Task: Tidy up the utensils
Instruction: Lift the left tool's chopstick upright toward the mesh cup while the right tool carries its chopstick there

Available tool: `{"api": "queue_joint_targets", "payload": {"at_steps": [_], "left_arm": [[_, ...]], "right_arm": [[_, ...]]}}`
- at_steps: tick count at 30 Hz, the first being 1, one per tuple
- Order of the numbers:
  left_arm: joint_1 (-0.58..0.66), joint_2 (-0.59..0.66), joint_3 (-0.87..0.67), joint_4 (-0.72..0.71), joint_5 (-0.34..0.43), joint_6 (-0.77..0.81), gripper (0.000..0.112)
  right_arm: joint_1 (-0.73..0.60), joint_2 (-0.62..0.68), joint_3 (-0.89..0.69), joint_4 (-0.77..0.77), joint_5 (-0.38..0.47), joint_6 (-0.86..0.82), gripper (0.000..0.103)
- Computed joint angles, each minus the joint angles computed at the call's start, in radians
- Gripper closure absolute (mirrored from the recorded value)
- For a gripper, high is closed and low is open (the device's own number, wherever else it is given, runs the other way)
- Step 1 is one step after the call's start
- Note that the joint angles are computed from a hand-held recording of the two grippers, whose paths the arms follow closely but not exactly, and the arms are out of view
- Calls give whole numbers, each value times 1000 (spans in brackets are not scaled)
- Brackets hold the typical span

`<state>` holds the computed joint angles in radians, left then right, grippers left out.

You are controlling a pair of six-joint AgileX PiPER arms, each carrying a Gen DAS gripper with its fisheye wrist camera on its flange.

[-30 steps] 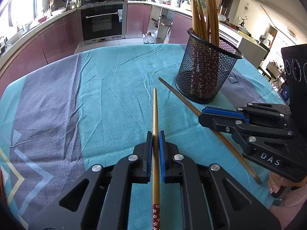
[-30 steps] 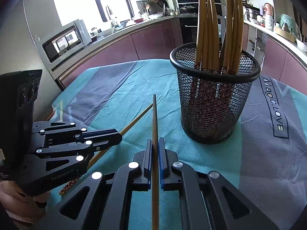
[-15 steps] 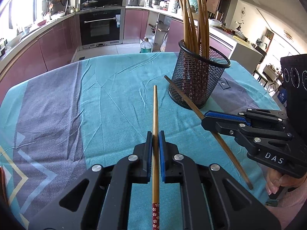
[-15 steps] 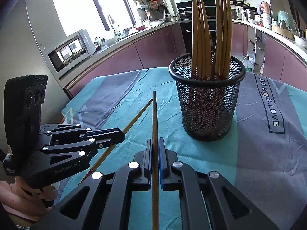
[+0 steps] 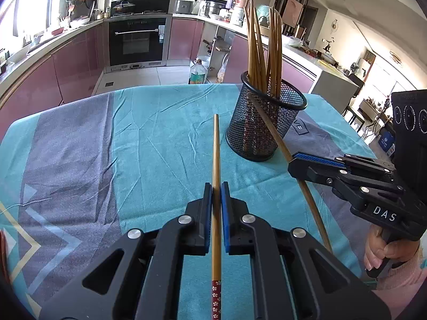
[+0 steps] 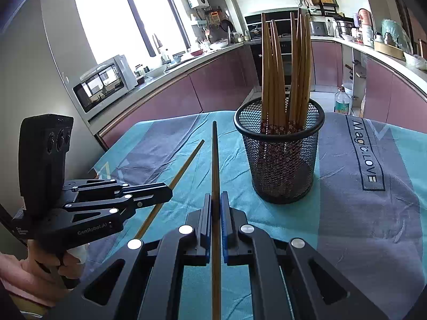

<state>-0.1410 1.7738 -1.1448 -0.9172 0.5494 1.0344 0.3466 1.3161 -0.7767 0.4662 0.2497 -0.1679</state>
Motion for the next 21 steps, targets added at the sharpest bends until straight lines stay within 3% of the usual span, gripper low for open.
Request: {"api": "queue_joint_targets", "payload": {"at_steps": [21], "left_arm": [[74, -93, 38, -77, 97, 80, 105]], "right_arm": [[-27, -80, 45, 205, -13, -193, 98]]}}
